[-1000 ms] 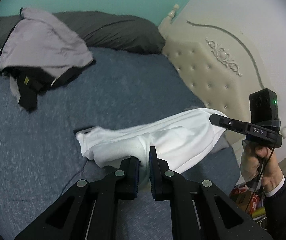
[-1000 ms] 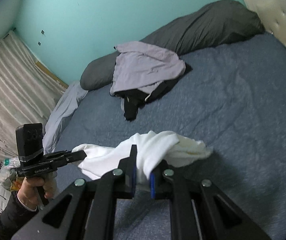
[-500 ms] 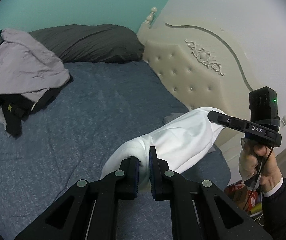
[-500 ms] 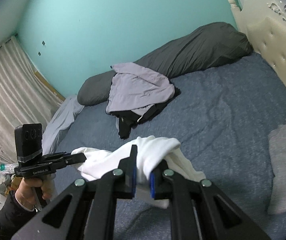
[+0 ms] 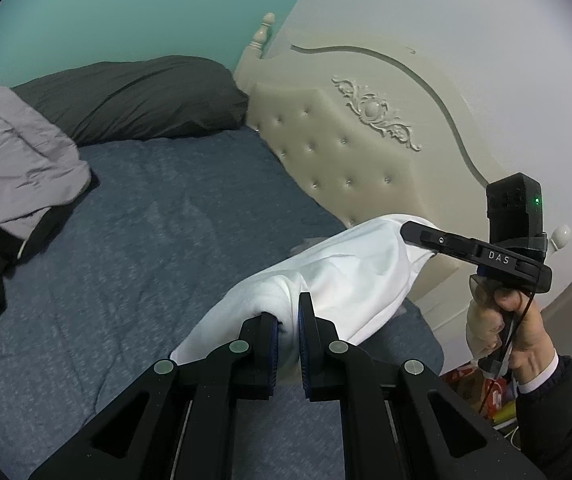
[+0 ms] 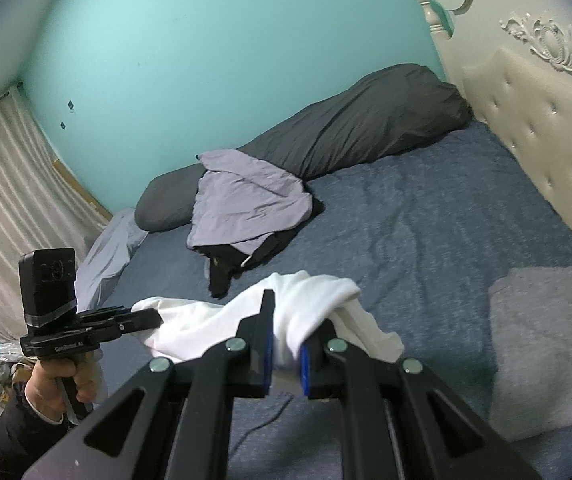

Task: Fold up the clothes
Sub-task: 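Carry the folded hem end over the shirt toward the collar with both tools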

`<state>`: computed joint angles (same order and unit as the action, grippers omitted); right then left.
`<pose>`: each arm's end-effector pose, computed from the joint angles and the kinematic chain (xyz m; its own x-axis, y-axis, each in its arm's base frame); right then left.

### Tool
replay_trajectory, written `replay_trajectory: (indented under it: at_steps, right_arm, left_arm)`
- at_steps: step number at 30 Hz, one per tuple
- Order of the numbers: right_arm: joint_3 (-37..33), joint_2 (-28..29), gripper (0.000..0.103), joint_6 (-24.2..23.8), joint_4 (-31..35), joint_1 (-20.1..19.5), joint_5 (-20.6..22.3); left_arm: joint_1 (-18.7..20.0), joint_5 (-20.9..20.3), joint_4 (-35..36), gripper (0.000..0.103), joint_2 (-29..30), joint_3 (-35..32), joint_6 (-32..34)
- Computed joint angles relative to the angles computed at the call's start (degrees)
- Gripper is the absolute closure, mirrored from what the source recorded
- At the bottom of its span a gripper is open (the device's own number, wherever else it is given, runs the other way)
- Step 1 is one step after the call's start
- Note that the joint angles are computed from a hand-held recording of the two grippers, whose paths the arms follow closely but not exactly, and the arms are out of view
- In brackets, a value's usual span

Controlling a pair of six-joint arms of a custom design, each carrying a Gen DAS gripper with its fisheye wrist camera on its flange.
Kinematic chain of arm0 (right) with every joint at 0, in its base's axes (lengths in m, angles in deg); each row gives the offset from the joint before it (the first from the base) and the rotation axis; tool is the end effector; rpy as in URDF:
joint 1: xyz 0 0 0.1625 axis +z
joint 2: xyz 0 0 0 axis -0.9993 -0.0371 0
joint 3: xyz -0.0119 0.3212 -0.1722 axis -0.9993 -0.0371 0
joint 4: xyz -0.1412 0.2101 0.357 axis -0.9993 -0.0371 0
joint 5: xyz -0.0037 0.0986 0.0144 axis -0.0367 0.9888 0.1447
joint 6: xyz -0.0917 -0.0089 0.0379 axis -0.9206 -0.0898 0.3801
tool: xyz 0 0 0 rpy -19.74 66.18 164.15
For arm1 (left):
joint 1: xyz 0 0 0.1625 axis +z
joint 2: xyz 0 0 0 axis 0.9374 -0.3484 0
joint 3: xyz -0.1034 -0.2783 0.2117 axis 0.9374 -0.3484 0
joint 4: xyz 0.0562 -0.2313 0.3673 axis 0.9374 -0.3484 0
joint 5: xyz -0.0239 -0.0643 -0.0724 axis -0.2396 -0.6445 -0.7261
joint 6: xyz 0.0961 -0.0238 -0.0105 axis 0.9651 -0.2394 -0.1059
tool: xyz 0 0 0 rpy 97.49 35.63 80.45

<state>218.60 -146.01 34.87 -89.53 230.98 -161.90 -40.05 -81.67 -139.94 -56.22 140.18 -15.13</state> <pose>0.3168 -0.1655 0.3702 -0.9489 0.0477 0.3119 -0.2131 0.6320 -0.7450 -0.3607 -0.3568 0.2876 -0.6052 0.7954 0.0316 0.7824 0.6016 -0.1608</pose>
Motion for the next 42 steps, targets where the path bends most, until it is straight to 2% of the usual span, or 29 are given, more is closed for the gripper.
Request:
replay_trajectory:
  at_steps: [10,18,23,30,36,42]
  right_arm:
    - [-1.72,-7.18,0.094,-7.47,2.62,-7.31,1.06]
    - [-4.48,-11.42,0.094,-15.29,1.54,-15.45,5.33]
    - [-7.80,-12.92,0.094,-19.51,3.38,-21.29,9.59]
    - [-12.52,-15.62,0.094,-26.30,6.01,-32.40,17.94]
    - [-16.87,-16.76,0.094,-32.97,9.47,-43.60,26.57]
    - [-20.71,-16.42,0.094,-38.82,11.89,-51.57,32.15]
  left_arm:
    - [-1.44,-2.32,-5.48,0.094,12.93,-6.21,-0.49]
    - [-2.94,-3.56,-6.95,0.094,22.38,-12.74,-2.96]
    - [-3.72,-3.28,-6.41,0.094,28.35,-17.99,-4.80]
    - [-4.67,-2.95,-5.84,0.094,37.01,-25.96,-7.62]
    - [-4.88,-2.10,-4.46,0.094,44.66,-33.27,-9.04]
    - [-5.06,-2.11,-3.99,0.094,50.84,-39.56,-10.05]
